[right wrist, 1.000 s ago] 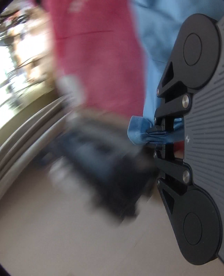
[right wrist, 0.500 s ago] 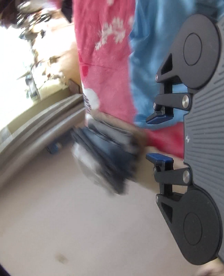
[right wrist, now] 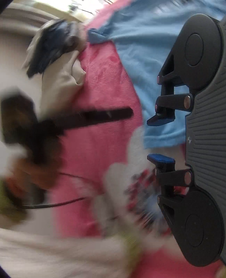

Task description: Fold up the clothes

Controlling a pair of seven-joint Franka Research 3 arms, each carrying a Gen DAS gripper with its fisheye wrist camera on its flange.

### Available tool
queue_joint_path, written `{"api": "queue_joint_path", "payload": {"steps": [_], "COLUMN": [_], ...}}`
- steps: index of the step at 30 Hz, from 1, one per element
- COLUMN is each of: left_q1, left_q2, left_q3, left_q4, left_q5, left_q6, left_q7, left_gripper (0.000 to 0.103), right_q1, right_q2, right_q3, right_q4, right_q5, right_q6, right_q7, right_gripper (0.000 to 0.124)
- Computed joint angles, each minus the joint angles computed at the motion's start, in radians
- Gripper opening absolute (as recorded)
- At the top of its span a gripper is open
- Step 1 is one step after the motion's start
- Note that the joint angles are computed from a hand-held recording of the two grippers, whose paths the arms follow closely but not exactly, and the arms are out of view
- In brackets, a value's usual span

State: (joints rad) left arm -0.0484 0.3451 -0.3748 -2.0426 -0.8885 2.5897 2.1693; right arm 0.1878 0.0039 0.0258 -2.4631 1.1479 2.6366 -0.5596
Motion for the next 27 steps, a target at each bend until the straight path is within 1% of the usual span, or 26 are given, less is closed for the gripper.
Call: {"api": "queue_joint_path", "payload": {"steps": [1, 2, 3, 4, 5, 6, 7, 9, 11, 14, 17, 18, 20, 22, 23, 25, 26, 27], "left_q1": [0.000, 0.000, 0.002, 0.008, 0.012, 0.014, 0.013, 0.007, 0.003, 0.006, 0.012, 0.011, -0.003, -0.026, -0.036, -0.045, -0.042, -0.039], "left_q2": [0.002, 0.004, 0.004, 0.006, 0.008, 0.010, 0.017, 0.035, 0.054, 0.075, 0.092, 0.100, 0.107, 0.108, 0.109, 0.109, 0.110, 0.111], "left_q3": [-0.002, -0.004, -0.009, -0.014, -0.019, -0.022, -0.021, -0.018, -0.017, -0.026, -0.040, -0.044, -0.045, -0.041, -0.042, -0.048, -0.058, -0.067], "left_q4": [0.004, 0.007, 0.010, 0.014, 0.019, 0.024, 0.032, 0.052, 0.073, 0.093, 0.106, 0.113, 0.118, 0.114, 0.111, 0.103, 0.099, 0.096], "left_q5": [-0.007, -0.015, -0.028, -0.045, -0.063, -0.079, -0.085, -0.085, -0.071, -0.073, -0.094, -0.097, -0.074, -0.016, 0.016, 0.079, 0.101, 0.122], "left_q6": [0.006, 0.012, 0.018, 0.018, 0.018, 0.017, 0.014, 0.008, -0.001, 0.002, 0.013, 0.019, 0.047, 0.099, 0.125, 0.169, 0.188, 0.207], "left_q7": [-0.004, -0.006, 0.002, 0.014, 0.027, 0.038, 0.041, 0.034, 0.022, 0.014, 0.009, 0.007, -0.002, -0.004, -0.009, -0.017, -0.013, -0.010], "left_gripper": [0.040, 0.040, 0.040, 0.040, 0.040, 0.040, 0.040, 0.040, 0.040, 0.040, 0.040, 0.040, 0.040, 0.040, 0.040, 0.040, 0.040, 0.040], "right_q1": [0.026, 0.018, -0.026, -0.048, -0.105, -0.147, -0.187, -0.260, -0.324, -0.401, -0.444, -0.446, -0.431, -0.402, -0.392, -0.370, -0.357, -0.344], "right_q2": [0.037, 0.066, 0.079, 0.094, 0.114, 0.139, 0.168, 0.240, 0.308, 0.374, 0.421, 0.411, 0.418, 0.408, 0.387, 0.334, 0.299, 0.264], "right_q3": [-0.012, -0.020, -0.021, -0.055, -0.064, -0.082, -0.096, -0.114, -0.114, -0.090, -0.067, -0.063, -0.062, -0.061, -0.061, -0.059, -0.056, -0.049], "right_q4": [0.015, 0.044, 0.083, 0.132, 0.175, 0.222, 0.268, 0.331, 0.368, 0.377, 0.384, 0.358, 0.376, 0.390, 0.386, 0.365, 0.342, 0.320], "right_q5": [0.025, 0.030, 0.034, -0.003, 0.011, 0.048, 0.083, 0.116, 0.145, 0.222, 0.263, 0.264, 0.225, 0.168, 0.138, 0.084, 0.067, 0.063], "right_q6": [0.051, 0.047, -0.014, -0.107, -0.194, -0.270, -0.334, -0.431, -0.513, -0.602, -0.657, -0.652, -0.611, -0.522, -0.479, -0.384, -0.328, -0.274], "right_q7": [-0.016, 0.038, 0.163, 0.338, 0.501, 0.648, 0.798, 1.050, 1.250, 1.406, 1.480, 1.473, 1.468, 1.422, 1.374, 1.250, 1.170, 1.077], "right_gripper": [0.009, 0.006, 0.005, 0.005, 0.005, 0.005, 0.005, 0.005, 0.005, 0.005, 0.005, 0.005, 0.008, 0.009, 0.011, 0.022, 0.030, 0.035]}}
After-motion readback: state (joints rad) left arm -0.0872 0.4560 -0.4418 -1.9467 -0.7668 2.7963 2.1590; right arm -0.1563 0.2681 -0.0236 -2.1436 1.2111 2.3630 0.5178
